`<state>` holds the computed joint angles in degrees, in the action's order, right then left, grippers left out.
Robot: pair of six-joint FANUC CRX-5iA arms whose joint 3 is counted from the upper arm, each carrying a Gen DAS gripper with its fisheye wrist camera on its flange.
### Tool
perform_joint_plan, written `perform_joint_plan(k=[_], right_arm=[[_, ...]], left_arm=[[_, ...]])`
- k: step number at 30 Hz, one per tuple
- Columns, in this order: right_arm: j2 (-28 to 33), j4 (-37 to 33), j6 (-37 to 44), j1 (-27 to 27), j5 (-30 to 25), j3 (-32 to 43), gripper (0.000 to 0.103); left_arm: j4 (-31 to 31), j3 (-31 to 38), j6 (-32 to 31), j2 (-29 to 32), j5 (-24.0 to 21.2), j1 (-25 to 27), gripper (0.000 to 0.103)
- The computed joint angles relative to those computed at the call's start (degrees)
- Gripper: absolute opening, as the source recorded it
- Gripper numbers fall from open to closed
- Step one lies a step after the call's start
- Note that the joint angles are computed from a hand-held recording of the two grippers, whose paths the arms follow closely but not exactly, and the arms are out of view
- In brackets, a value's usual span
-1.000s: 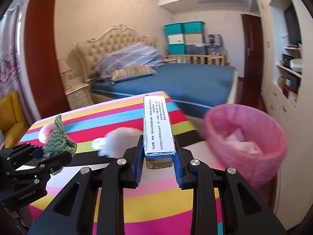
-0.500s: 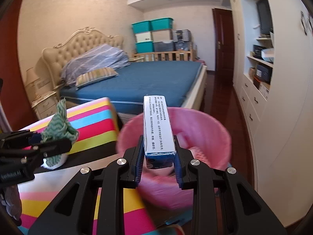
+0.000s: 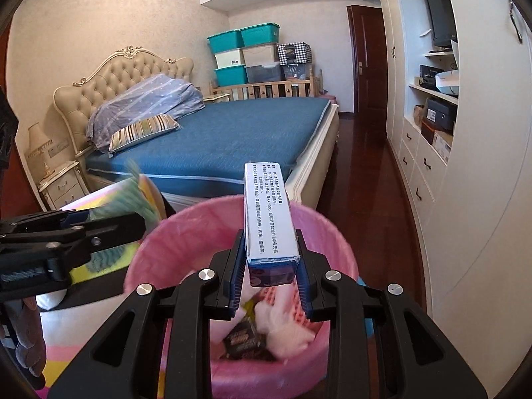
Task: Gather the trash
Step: 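Carry the box and cloth over the pink wastebasket and open both tools, then grasp the white plastic bag with the right tool while the left tool grasps the pink foam net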
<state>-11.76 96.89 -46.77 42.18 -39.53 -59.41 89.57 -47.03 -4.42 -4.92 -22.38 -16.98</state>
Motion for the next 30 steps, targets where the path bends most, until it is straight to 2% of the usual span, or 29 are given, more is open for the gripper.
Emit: perform_joint_plan(k=[1,2,3,4,6,8,10,11,12,18,21,22,25,27,30], right_arm=[[-0.4,2.0,-0.8,-1.9,1.6,-0.1,0.047],[-0.7,2.9,-1.2,-3.0,2.3,0.0,0.058],[-0.9,3.3,-1.8,-3.1,1.6,-0.1,0.066],[-1.4,4.2,-2.5,-3.1,1.2,-0.3,0.065],[-2.8,5.5,-3.3,-2.9,0.8,-0.9,0.065],[-3.6,4.8,-2.6,-1.8,-0.3,-1.3,0.065],[-4.0,2.8,-2.1,0.6,-2.0,-1.5,0.065],[-4.1,1.4,-1.8,2.1,-3.1,-1.5,0.065],[-4.1,0.5,-1.5,3.3,-3.8,-1.5,0.065],[-3.1,-3.8,0.8,9.4,-7.0,0.3,0.065],[-0.7,-6.1,2.7,13.4,-8.7,2.8,0.066],[0.3,-7.1,2.8,15.1,-9.2,3.8,0.068],[2.7,-6.8,0.9,17.6,-8.6,5.4,0.07],[5.0,-6.1,-0.9,19.0,-7.4,7.1,0.072],[8.9,-5.0,-3.6,20.7,-5.8,10.0,0.078]], left_arm=[[1.2,0.1,0.0,0.0,0.9,-0.5,0.073],[5.4,-0.2,-2.1,-0.6,3.2,-2.1,0.08],[10.8,-0.7,-5.8,-1.4,5.0,-3.8,0.082],[13.1,-1.0,-7.7,-2.0,5.6,-4.3,0.086],[13.1,-1.5,-8.4,-3.2,6.2,-3.7,0.09],[14.1,-2.6,-10.4,-5.0,7.3,-3.3,0.098],[21.2,-4.2,-17.6,-7.5,9.6,-4.6,0.098],[22.5,-4.9,-19.5,-8.6,10.3,-4.5,0.098],[21.2,-5.8,-19.7,-9.6,9.6,-3.0,0.098],[10.4,-8.9,-14.2,-14.7,1.3,10.0,0.098],[1.3,-10.1,-9.5,-17.2,-4.6,21.3,0.098],[0.1,-10.7,-9.7,-18.1,-5.0,24.4,0.098],[3.9,-13.7,-16.6,-21.1,-5.0,31.9,0.098],[4.1,-14.8,-19.4,-22.0,-5.3,36.4,0.098],[2.0,-16.7,-23.1,-22.9,-8.7,47.3,0.098]])
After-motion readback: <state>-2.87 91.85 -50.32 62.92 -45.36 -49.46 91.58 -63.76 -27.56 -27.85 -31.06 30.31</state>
